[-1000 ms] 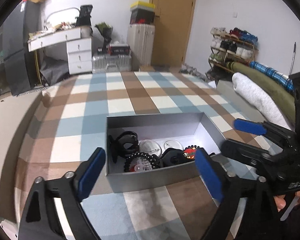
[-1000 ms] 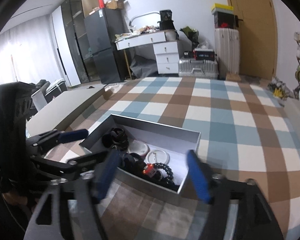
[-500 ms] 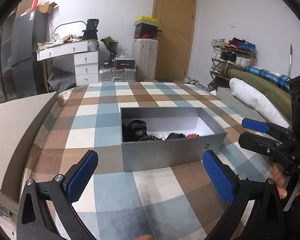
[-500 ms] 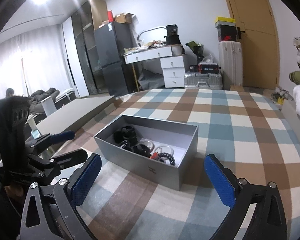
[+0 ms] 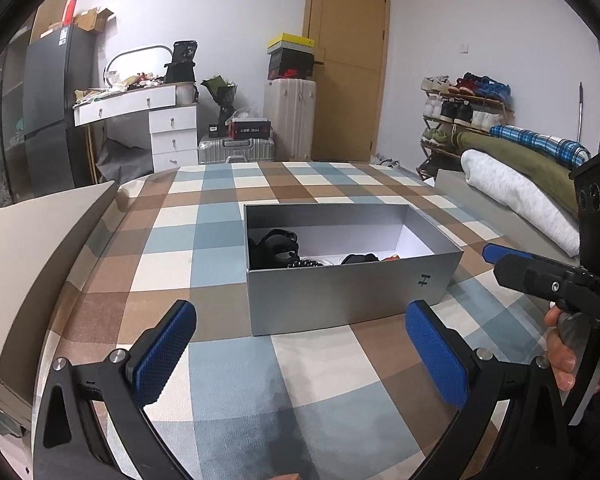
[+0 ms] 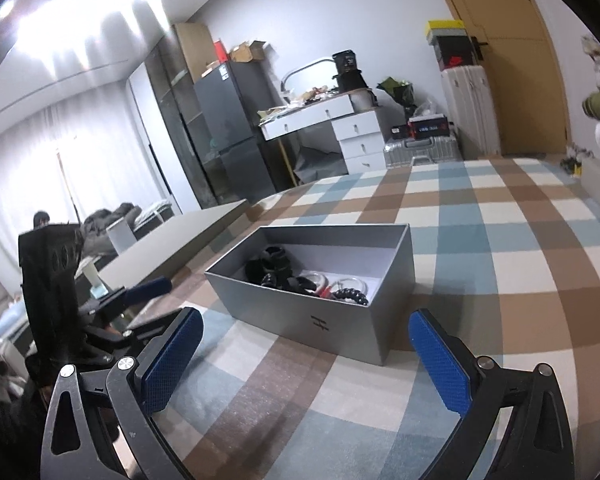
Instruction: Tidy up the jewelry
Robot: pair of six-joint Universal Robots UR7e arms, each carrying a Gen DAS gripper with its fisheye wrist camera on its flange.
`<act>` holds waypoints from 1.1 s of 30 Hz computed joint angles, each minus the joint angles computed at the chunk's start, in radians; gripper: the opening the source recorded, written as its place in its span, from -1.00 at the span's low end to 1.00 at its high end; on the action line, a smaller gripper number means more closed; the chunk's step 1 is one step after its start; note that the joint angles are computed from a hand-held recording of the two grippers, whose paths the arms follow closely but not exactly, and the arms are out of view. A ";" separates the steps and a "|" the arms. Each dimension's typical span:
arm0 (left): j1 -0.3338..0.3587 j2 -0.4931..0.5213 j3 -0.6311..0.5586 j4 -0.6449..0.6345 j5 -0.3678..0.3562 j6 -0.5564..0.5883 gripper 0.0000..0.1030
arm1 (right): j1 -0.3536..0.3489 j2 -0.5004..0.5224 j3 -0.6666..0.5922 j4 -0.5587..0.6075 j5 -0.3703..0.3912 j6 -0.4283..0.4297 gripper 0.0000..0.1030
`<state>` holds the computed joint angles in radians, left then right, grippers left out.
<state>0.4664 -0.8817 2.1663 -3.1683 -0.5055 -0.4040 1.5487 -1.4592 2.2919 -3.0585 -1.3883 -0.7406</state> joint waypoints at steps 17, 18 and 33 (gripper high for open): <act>0.000 -0.007 0.001 0.043 -0.010 -0.028 0.98 | 0.004 0.003 -0.001 0.007 -0.012 -0.020 1.00; 0.000 -0.007 0.000 0.045 -0.010 -0.028 0.98 | 0.003 0.003 -0.001 0.007 -0.011 -0.022 1.00; 0.004 -0.008 -0.005 0.070 -0.011 -0.039 0.98 | 0.013 0.010 0.004 -0.009 -0.039 -0.026 1.00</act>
<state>0.4708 -0.8895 2.1610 -3.0984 -0.5169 -0.4434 1.5620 -1.4487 2.2959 -3.0670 -1.4274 -0.7670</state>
